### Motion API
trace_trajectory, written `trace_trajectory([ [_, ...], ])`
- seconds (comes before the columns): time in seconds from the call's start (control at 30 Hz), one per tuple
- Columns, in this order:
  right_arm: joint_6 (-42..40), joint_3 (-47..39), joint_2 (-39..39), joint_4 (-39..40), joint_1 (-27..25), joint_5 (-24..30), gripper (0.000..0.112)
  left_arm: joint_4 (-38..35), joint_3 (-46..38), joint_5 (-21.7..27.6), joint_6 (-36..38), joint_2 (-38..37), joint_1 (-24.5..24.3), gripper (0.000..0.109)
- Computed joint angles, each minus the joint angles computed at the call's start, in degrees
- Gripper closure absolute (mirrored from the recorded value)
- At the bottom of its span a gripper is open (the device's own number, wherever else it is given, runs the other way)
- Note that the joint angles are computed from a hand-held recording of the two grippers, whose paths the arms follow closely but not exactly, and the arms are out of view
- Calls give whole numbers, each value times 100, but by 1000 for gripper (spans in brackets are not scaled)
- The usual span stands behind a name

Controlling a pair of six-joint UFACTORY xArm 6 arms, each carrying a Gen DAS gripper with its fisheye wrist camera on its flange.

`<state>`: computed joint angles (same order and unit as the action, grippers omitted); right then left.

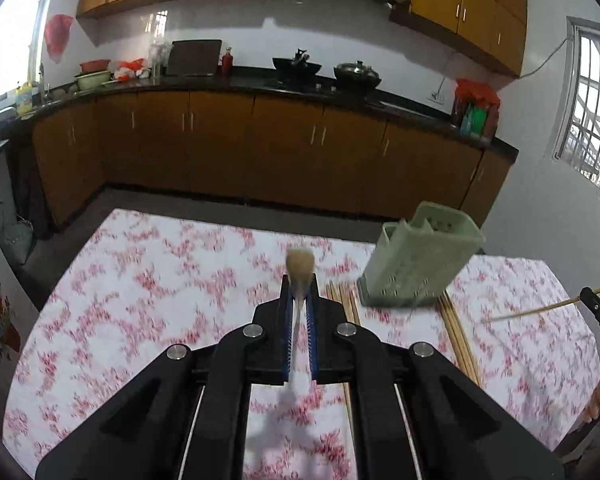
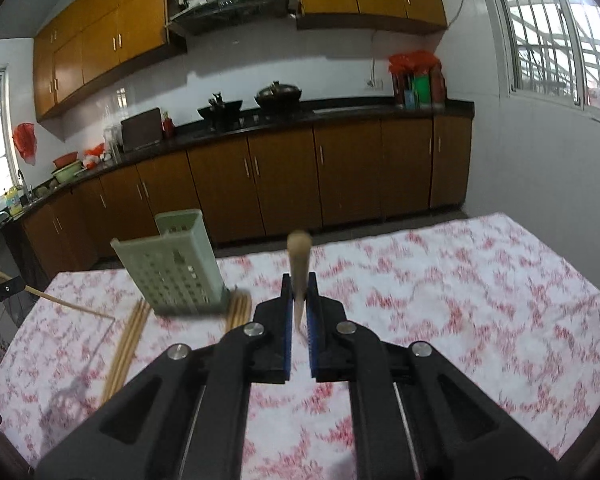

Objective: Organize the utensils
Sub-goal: 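Carry the chopsticks over the green holder and open both tools to drop them in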

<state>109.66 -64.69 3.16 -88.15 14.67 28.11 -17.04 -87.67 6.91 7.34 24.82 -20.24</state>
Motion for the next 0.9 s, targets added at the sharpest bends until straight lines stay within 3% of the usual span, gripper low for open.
trace_trajectory([
  [0.2,131,-679,-61,-466,-67,-183,104,163,-633,129,-108,108,26,101],
  [0.47,541,-2231,566,-1134,-115,-785,104,-960,-2166,723,1020,510,-321,101],
  [0.67,-403,-3202,1598,-334,-147,-1091,105,-1095,-2670,840,1211,905,-542,101],
  [0.9,-1633,-3457,2237,959,-159,-1134,104,-550,-3060,1341,860,1402,-621,101],
])
